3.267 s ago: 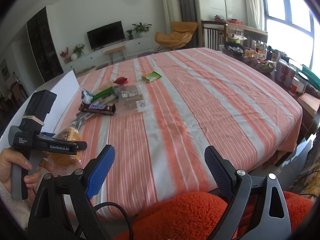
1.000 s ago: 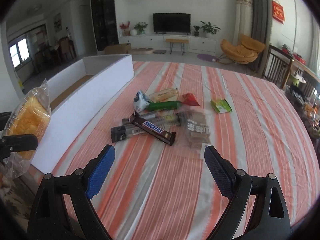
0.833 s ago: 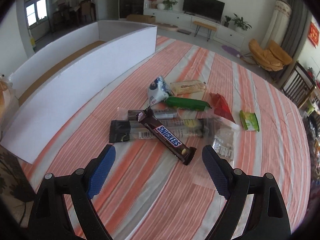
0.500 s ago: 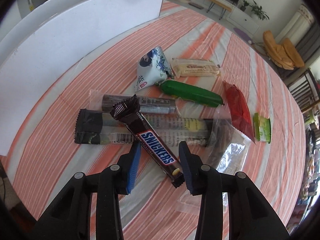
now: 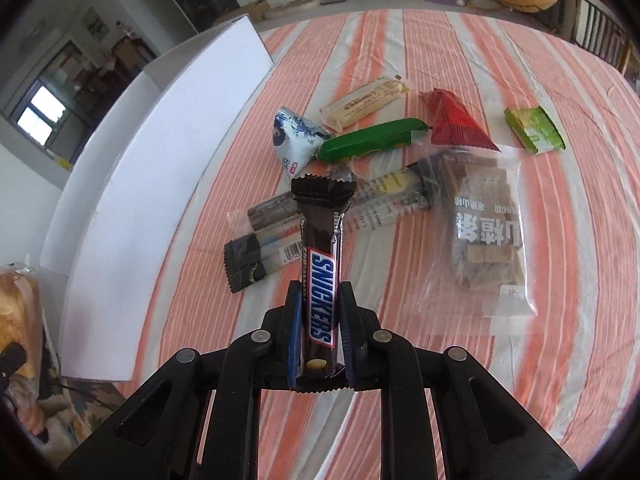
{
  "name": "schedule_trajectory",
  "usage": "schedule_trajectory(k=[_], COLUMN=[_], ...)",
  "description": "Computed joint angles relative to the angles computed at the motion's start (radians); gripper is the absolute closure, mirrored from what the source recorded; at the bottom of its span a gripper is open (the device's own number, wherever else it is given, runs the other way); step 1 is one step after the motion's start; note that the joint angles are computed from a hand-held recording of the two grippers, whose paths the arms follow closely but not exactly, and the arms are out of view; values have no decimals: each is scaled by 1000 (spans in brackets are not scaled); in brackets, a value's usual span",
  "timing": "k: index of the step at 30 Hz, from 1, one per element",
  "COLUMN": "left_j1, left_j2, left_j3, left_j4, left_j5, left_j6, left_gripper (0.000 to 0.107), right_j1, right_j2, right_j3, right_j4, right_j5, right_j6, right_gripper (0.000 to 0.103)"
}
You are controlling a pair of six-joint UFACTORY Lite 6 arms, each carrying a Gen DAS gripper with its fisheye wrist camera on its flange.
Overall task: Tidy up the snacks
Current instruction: 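Release the bread into the white box with the left gripper while the right gripper drops the Snickers in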
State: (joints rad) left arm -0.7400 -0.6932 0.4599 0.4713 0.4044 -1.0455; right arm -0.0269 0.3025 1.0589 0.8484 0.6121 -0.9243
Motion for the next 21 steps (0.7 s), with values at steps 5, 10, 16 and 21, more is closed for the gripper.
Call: schedule_trajectory(k=[5, 10, 16, 21], left_j1=[279, 577, 684, 728], left_j2=[-137, -154, -155, -191], left_j3=[1, -2, -56, -82], left_j4=[-249, -496, -447, -557], left_j5=[81, 109, 98, 88], left_j6=[373, 744, 752, 833], left_gripper=[35, 35, 7, 6], right_j1=[57, 309, 640, 674], right_j2=[-169, -274, -141, -209], right_j3=[-9, 82, 236, 80], right_j4=[106, 175, 25, -37], right_j5=[173, 199, -18, -187], right_j6=[57, 187, 420, 444], right_gripper=[85, 85, 57, 40])
